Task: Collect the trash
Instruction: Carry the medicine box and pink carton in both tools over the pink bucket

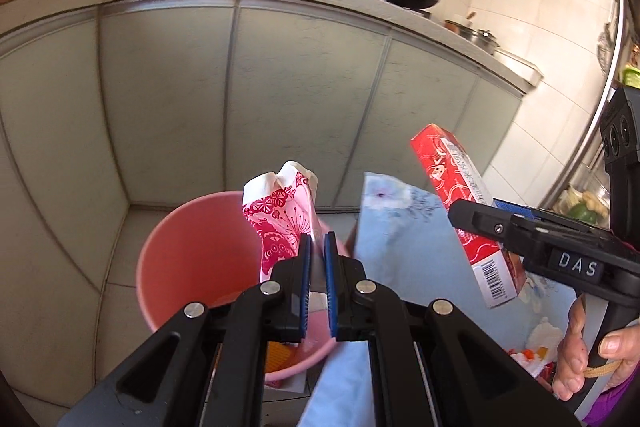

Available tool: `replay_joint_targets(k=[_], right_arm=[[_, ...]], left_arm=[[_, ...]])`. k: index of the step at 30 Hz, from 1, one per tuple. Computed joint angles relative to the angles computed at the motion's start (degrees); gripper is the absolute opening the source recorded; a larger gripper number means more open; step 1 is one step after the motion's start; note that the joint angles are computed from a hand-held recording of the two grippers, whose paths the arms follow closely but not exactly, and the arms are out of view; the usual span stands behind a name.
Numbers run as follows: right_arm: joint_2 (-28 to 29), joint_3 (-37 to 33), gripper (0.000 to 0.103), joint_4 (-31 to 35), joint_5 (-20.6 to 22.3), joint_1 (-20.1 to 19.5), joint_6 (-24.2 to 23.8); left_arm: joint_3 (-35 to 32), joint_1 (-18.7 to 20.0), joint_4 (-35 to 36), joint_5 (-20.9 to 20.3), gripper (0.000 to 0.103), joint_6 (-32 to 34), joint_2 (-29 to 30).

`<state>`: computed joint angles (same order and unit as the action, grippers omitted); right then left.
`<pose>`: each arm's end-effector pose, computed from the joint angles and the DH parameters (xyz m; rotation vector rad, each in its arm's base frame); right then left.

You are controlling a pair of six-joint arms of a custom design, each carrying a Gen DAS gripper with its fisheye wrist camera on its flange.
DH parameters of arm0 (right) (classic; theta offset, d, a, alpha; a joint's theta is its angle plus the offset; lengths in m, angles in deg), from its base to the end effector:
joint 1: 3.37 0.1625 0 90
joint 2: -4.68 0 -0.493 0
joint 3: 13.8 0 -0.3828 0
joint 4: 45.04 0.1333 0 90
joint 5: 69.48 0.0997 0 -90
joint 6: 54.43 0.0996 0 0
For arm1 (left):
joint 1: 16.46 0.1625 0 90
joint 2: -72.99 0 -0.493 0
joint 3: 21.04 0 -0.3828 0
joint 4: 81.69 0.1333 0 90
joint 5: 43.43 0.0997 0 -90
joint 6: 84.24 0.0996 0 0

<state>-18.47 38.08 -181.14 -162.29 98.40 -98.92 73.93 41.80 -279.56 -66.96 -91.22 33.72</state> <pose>0.3121 -0.8684 0.1071 1.3956 -2.6341 0.4163 -0.1719 -0.7049 0.2127 -0.1932 2.0419 -1.3263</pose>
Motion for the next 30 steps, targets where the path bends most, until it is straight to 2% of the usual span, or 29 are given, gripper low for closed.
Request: replay_joint_targets(k=[7, 11, 20, 30], right_arm=[[4.3, -2.8, 0.041, 4.7, -2.4, 1.6, 0.0], [5.5, -2.7, 0.041, 5.2, -3.7, 1.9, -0.2], [8.9, -6.6, 0.041, 10.4, -7.7, 2.5, 1.3], [10.7, -7.8, 0.041, 10.8, -9.9, 3.1, 2.1]], left_arm=[[3.7, 1.9, 4.6, 2.0, 0.006, -8.2, -2.2], [4.6, 3.1, 7.6, 2.4, 0.006, -12.0, -3.0], [5.2, 5.3, 18.3, 2.3, 0.006, -21.8, -4.5], [4.9, 6.6, 24.8, 1.3, 0.006, -26.8, -4.9]])
